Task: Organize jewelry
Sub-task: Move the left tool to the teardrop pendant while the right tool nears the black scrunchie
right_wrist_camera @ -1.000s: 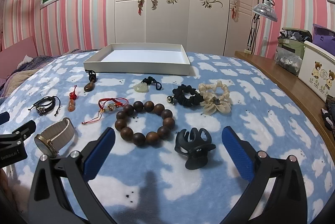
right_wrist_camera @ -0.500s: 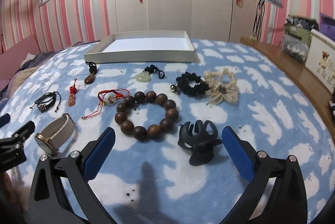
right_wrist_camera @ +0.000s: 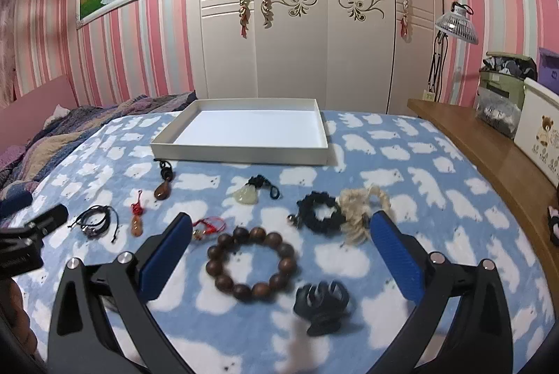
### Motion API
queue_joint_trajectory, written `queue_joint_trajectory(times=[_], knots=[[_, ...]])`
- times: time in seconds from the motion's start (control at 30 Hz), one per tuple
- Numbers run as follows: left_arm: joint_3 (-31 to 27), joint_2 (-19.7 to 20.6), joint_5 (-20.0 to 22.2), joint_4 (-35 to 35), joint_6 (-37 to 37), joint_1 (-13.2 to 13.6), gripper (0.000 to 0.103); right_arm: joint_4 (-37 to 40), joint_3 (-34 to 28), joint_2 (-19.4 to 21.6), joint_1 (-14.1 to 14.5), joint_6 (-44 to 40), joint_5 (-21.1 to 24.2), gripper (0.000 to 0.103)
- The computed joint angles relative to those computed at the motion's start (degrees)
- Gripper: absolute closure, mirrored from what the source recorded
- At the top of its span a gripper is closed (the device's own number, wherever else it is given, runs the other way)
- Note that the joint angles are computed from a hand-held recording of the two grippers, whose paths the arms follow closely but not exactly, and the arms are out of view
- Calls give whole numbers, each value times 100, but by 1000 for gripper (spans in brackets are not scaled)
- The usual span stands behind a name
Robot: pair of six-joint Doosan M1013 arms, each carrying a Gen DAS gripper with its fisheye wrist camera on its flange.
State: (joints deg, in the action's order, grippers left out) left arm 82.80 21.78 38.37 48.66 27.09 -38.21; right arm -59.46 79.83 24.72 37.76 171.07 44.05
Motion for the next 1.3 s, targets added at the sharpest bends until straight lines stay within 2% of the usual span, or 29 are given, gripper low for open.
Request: queue_joint_trajectory(times=[0.13, 0.27, 0.4, 0.47, 0.53, 0.6, 0.67, 0.83, 0.9, 0.97, 1.0, 1.07, 1.13, 1.27, 1.3], knots=[[-343, 175, 97, 14, 257, 41, 3, 844, -408, 162, -177, -786, 175, 1], [-817, 389, 97, -953, 1284, 198, 3, 1689, -808, 324, -382, -1551, 176, 1], [-1428, 694, 384, -1945, 2275, 370, 3, 2367, -1247, 505, -561, -2343, 182, 1], [-1641, 815, 505, -1961, 2330, 405, 3, 2803, -1377, 548, -676, -2625, 115, 1], [-1900, 952, 644, -2012, 2414, 437, 3, 3110, -1661, 679, -765, -2847, 450, 1], [-2220, 1107, 879, -2197, 2601, 478, 3, 3362, -1920, 797, -848, -3116, 677, 1], [-2695, 1350, 1293, -2564, 2951, 538, 3, 3590, -2089, 878, -903, -3318, 789, 1], [-3614, 1921, 2087, -3715, 3669, 762, 3, 4440, -2416, 1112, -1036, -4176, 1076, 2], [-3941, 2165, 2458, -3851, 3731, 805, 3, 4661, -2446, 1170, -1080, -4326, 1139, 2], [-4059, 2292, 2621, -3923, 3757, 819, 3, 4764, -2439, 1207, -1116, -4342, 1199, 3], [-4157, 2374, 2736, -3981, 3805, 830, 3, 4759, -2442, 1225, -1127, -4332, 1242, 4], [-4379, 2555, 3005, -4172, 3940, 863, 4, 4815, -2494, 1282, -1151, -4403, 1395, 12], [-4546, 2690, 3199, -4344, 4011, 889, 5, 4969, -2613, 1372, -1184, -4571, 1651, 26], [-4702, 2809, 3303, -4441, 4007, 918, 6, 5204, -2741, 1474, -1241, -4770, 1981, 33], [-4735, 2828, 3318, -4468, 4008, 925, 7, 5276, -2753, 1488, -1254, -4822, 2026, 38]])
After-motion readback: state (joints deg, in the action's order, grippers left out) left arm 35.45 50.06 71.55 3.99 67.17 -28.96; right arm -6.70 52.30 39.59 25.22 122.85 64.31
